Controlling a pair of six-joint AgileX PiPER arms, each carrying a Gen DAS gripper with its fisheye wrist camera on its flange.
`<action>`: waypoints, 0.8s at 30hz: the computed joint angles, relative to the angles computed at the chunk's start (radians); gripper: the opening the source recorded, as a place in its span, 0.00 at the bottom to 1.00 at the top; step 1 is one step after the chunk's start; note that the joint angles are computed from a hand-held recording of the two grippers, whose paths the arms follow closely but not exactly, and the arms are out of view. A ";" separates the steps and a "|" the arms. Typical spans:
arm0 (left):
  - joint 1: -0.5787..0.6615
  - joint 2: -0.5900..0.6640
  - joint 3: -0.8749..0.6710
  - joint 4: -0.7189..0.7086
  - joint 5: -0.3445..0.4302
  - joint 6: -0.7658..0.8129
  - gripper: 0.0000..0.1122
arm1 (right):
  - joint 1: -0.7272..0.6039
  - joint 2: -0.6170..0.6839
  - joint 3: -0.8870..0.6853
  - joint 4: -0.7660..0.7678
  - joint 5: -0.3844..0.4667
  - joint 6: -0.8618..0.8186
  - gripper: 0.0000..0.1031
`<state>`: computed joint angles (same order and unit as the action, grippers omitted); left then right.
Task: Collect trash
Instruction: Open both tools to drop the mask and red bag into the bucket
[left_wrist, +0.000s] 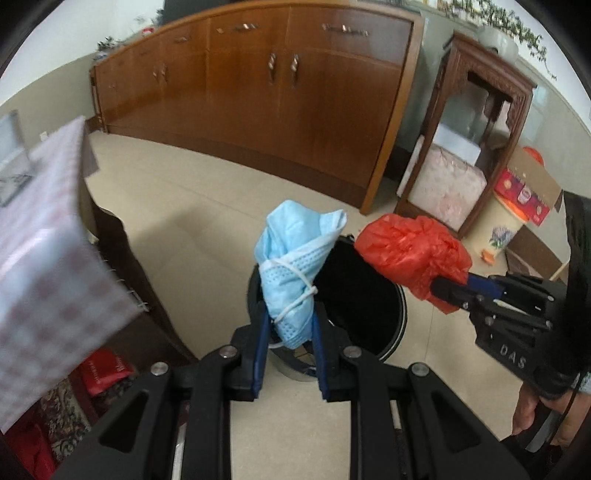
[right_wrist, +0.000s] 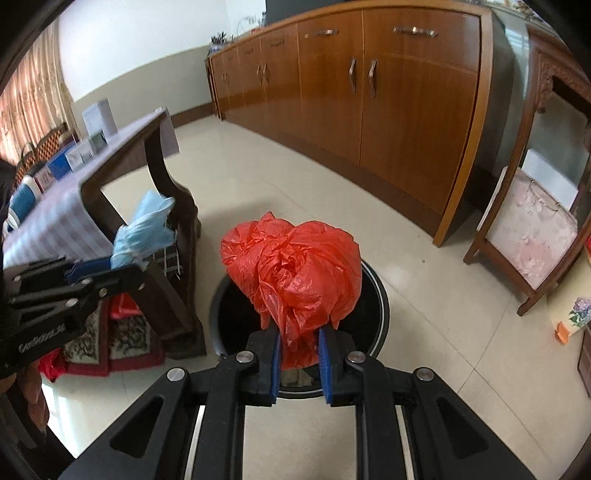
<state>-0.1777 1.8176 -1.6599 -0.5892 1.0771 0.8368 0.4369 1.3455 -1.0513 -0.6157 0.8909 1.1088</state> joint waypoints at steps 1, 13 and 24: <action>-0.013 0.016 -0.006 0.007 -0.005 -0.006 0.21 | -0.023 0.007 0.013 0.016 -0.026 -0.023 0.17; -0.125 0.247 -0.175 0.102 0.097 -0.115 0.55 | -0.270 0.175 0.065 0.225 -0.251 -0.388 0.36; -0.012 0.015 -0.005 0.153 0.007 -0.196 0.89 | -0.218 0.131 0.043 0.051 -0.076 -0.170 1.00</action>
